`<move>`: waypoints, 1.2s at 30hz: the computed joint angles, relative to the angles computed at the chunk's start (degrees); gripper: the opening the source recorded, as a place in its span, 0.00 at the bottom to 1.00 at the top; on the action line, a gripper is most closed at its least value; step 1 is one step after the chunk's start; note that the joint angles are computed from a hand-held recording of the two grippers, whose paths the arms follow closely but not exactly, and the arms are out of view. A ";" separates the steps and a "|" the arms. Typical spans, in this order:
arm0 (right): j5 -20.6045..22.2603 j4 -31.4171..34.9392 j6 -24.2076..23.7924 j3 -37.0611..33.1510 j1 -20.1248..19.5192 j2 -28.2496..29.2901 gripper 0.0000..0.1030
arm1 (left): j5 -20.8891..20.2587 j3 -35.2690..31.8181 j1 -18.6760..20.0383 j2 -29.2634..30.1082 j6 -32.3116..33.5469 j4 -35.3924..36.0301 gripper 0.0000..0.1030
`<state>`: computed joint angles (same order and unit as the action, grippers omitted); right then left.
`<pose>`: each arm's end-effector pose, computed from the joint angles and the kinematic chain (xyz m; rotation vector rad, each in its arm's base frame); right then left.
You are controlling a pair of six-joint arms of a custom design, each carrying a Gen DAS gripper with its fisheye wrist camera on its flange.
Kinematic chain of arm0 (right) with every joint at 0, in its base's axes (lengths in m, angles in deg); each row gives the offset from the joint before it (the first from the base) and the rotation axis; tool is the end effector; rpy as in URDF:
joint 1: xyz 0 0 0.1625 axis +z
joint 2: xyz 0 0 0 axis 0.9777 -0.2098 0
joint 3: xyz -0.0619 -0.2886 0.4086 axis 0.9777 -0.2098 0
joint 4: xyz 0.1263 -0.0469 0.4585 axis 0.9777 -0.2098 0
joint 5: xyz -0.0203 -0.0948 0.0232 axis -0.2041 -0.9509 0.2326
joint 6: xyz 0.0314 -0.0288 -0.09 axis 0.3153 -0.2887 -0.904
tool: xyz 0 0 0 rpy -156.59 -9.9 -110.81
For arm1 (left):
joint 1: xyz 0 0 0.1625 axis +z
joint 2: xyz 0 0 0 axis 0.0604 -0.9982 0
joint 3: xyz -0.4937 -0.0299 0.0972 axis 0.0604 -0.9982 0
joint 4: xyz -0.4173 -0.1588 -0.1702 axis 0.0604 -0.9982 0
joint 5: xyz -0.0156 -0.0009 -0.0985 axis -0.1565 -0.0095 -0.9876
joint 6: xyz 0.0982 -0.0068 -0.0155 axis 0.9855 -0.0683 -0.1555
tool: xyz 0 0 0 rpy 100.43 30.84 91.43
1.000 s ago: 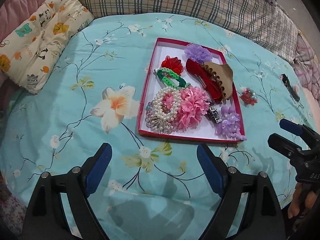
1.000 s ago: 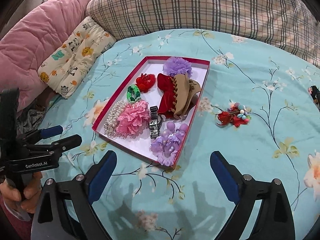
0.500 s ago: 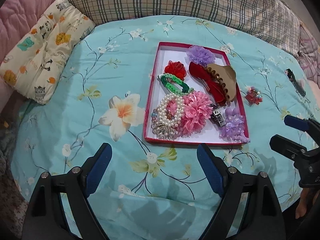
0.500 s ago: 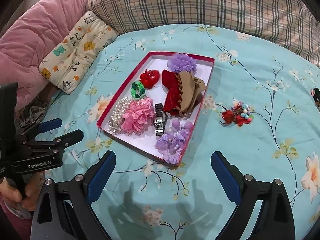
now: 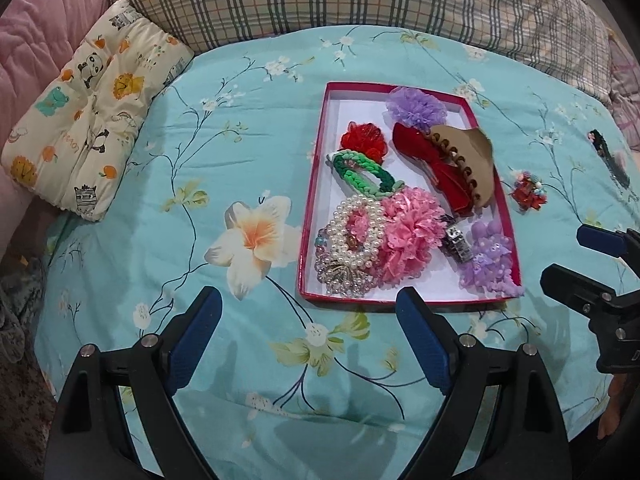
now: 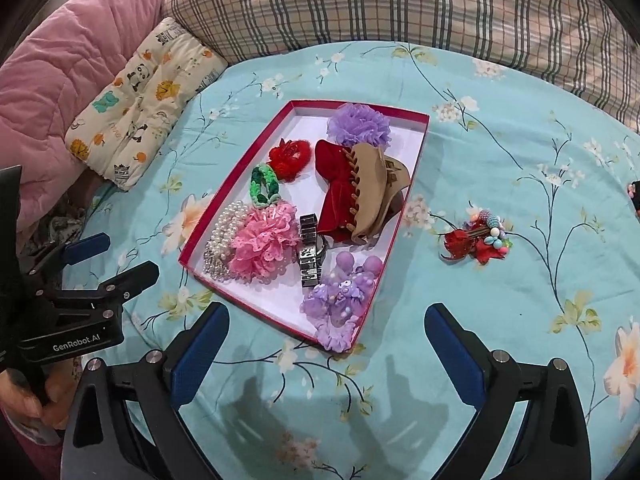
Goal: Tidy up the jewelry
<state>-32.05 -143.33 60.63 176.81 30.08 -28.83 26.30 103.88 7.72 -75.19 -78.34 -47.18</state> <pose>0.2337 -0.3466 0.1823 0.9434 -2.7945 0.2216 -0.2548 -0.2425 0.1849 -0.1565 2.0241 -0.6789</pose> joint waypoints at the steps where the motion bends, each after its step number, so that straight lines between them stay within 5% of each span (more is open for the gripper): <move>1: -0.05 -0.26 0.03 -0.08 -0.02 0.29 0.97 | 0.17 0.13 0.24 -0.11 0.01 -0.15 0.87; 36: 0.60 -2.34 1.56 -2.07 -0.17 4.47 0.97 | 3.00 0.36 3.26 0.43 1.68 -3.13 0.87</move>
